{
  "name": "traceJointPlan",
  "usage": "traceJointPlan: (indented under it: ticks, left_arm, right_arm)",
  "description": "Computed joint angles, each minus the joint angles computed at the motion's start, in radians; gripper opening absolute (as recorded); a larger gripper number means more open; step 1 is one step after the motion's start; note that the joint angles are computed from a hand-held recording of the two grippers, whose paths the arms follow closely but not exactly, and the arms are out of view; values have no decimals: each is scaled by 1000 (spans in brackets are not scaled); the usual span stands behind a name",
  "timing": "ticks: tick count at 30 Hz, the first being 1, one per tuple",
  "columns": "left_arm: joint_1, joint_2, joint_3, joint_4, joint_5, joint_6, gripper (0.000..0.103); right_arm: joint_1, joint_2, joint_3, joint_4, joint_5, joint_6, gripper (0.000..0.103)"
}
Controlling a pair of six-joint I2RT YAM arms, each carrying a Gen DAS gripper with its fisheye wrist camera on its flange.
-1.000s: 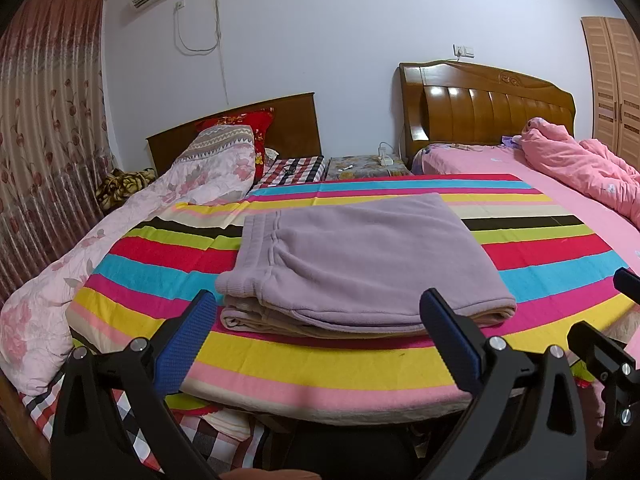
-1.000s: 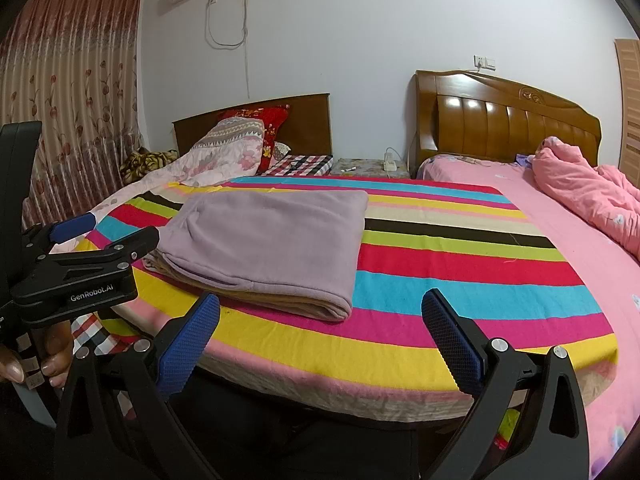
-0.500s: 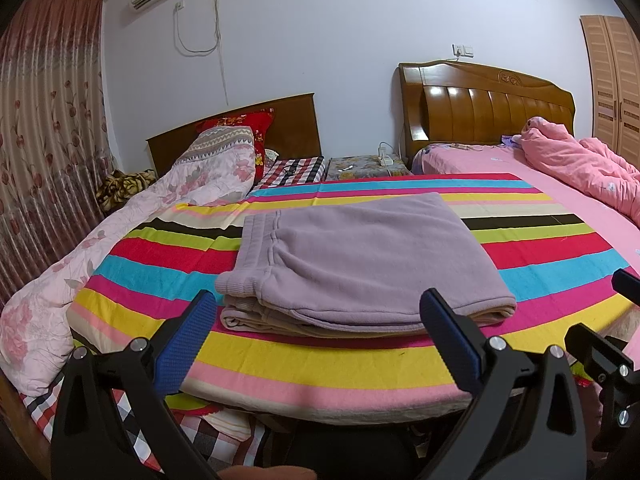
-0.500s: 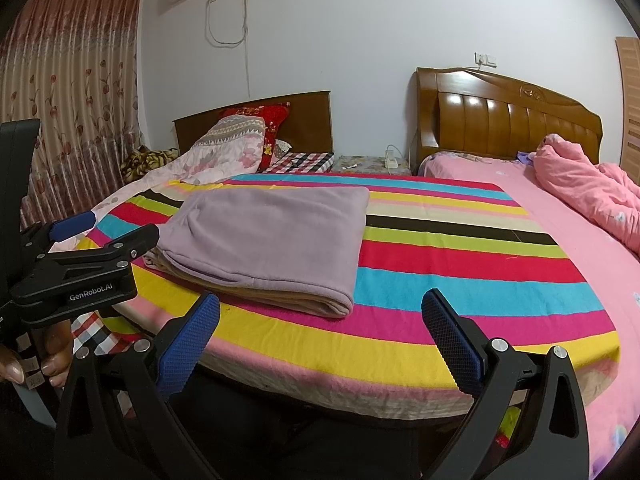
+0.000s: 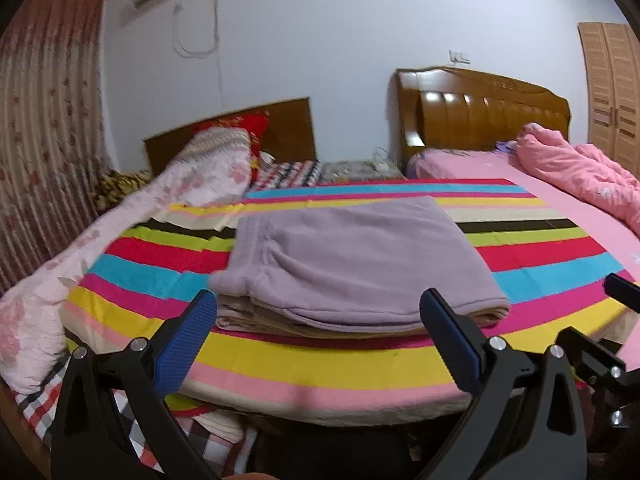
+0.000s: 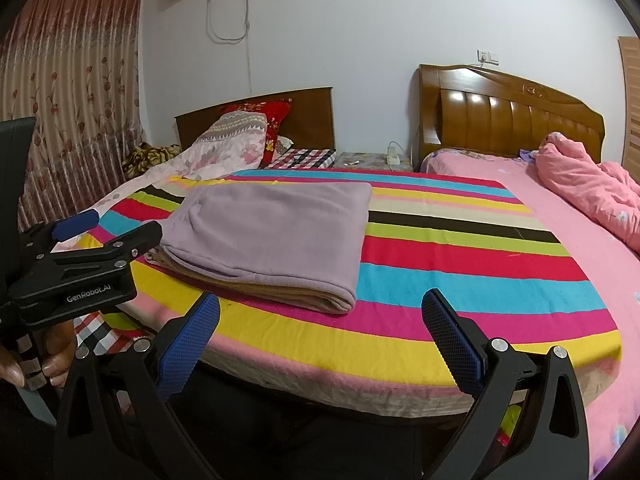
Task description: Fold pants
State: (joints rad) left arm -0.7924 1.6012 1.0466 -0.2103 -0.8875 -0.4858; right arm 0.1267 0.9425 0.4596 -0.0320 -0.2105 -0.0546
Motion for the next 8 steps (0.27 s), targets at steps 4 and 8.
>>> traceJointPlan:
  ticks: [4, 8]
  left_arm:
    - [5, 2, 1, 4, 23, 7, 102]
    - [9, 4, 4, -1, 28, 1, 102]
  right_arm:
    - [-3, -1, 0, -3, -3, -2, 98]
    - [-1, -2, 0, -5, -1, 0, 98]
